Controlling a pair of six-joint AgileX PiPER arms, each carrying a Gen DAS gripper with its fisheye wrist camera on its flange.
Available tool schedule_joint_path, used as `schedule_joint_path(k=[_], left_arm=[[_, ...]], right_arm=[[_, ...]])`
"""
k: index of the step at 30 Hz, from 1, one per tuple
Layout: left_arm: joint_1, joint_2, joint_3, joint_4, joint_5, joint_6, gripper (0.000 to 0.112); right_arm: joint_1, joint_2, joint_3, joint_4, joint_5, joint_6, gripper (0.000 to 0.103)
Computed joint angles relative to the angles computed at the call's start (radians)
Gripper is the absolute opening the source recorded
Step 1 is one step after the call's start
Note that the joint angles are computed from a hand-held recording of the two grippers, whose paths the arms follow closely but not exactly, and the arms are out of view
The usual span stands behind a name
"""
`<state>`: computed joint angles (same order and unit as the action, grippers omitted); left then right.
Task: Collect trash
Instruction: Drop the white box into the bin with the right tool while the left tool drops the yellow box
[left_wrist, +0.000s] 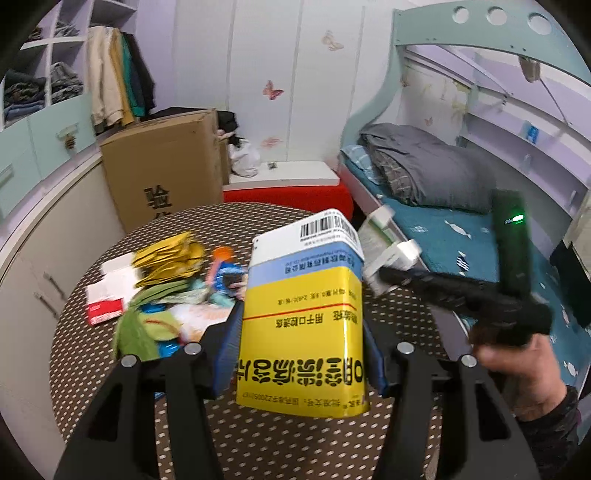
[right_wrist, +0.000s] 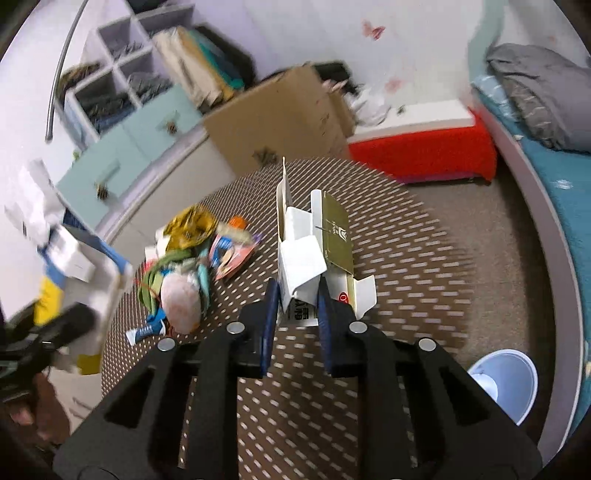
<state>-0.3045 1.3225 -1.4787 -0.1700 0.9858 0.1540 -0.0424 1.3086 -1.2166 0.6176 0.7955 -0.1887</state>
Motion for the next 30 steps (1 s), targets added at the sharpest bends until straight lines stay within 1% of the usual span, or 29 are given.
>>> schedule_joint_path(k=[2, 4, 6, 8, 9, 11, 13, 15, 16, 17, 19, 20, 23, 24, 25, 29, 30], left_arm=[[-0.042, 0.015, -0.009, 0.01, -0.008, -0.012, 0.056], [-0.101, 0.039, -0.027, 0.025, -0.017, -0.029, 0.056], [-0.157, 0.065, -0.044, 0.043, -0.025, -0.047, 0.056], [-0.205, 0.092, -0.058, 0.056, -0.029, -0.063, 0.056], [-0.24, 0.117, -0.074, 0.063, -0.028, -0.075, 0.056], [-0.29, 0.155, -0.096, 0.074, -0.03, -0.09, 0.056], [-0.336, 0.201, -0.133, 0.089, -0.02, -0.103, 0.056], [-0.381, 0.26, -0.184, 0.097, -0.006, -0.114, 0.056], [-0.404, 0.296, -0.217, 0.102, 0.004, -0.121, 0.056], [-0.417, 0.322, -0.241, 0.102, 0.013, -0.122, 0.056], [-0.454, 0.394, -0.306, 0.105, 0.04, -0.13, 0.056], [-0.467, 0.426, -0.336, 0.1, 0.053, -0.131, 0.056], [-0.51, 0.531, -0.431, 0.099, 0.089, -0.133, 0.056], [-0.53, 0.585, -0.483, 0.105, 0.109, -0.14, 0.056], [-0.537, 0.613, -0.507, 0.103, 0.119, -0.138, 0.056], [-0.59, 0.784, -0.682, 0.093, 0.19, -0.135, 0.056], [-0.604, 0.848, -0.756, 0.085, 0.222, -0.132, 0.056]], right_arm=[[-0.117, -0.049, 0.031, 0.043, 0.049, -0.046, 0.021], [-0.298, -0.079, 0.076, 0.085, 0.131, -0.113, 0.021], [-0.467, -0.058, 0.12, 0.122, 0.21, -0.183, 0.023], [-0.591, -0.012, 0.164, 0.13, 0.253, -0.235, 0.023], [-0.654, 0.028, 0.204, 0.121, 0.255, -0.264, 0.023], [-0.702, 0.101, 0.245, 0.083, 0.228, -0.284, 0.023], [-0.757, 0.216, 0.281, 0.097, 0.192, -0.341, 0.023], [-0.781, 0.315, 0.293, 0.102, 0.145, -0.365, 0.031], [-0.79, 0.354, 0.297, 0.108, 0.123, -0.376, 0.041], [-0.804, 0.394, 0.3, 0.13, 0.113, -0.397, 0.057], [-0.846, 0.46, 0.316, 0.2, 0.088, -0.46, 0.074], [-0.865, 0.479, 0.325, 0.219, 0.068, -0.482, 0.075], [-0.929, 0.492, 0.34, 0.259, 0.069, -0.532, 0.079], [-0.955, 0.48, 0.35, 0.272, 0.071, -0.55, 0.079], [-0.984, 0.47, 0.354, 0.284, 0.077, -0.568, 0.08], [-1.11, 0.369, 0.378, 0.309, 0.143, -0.607, 0.084], [-1.159, 0.323, 0.385, 0.308, 0.166, -0.617, 0.085]])
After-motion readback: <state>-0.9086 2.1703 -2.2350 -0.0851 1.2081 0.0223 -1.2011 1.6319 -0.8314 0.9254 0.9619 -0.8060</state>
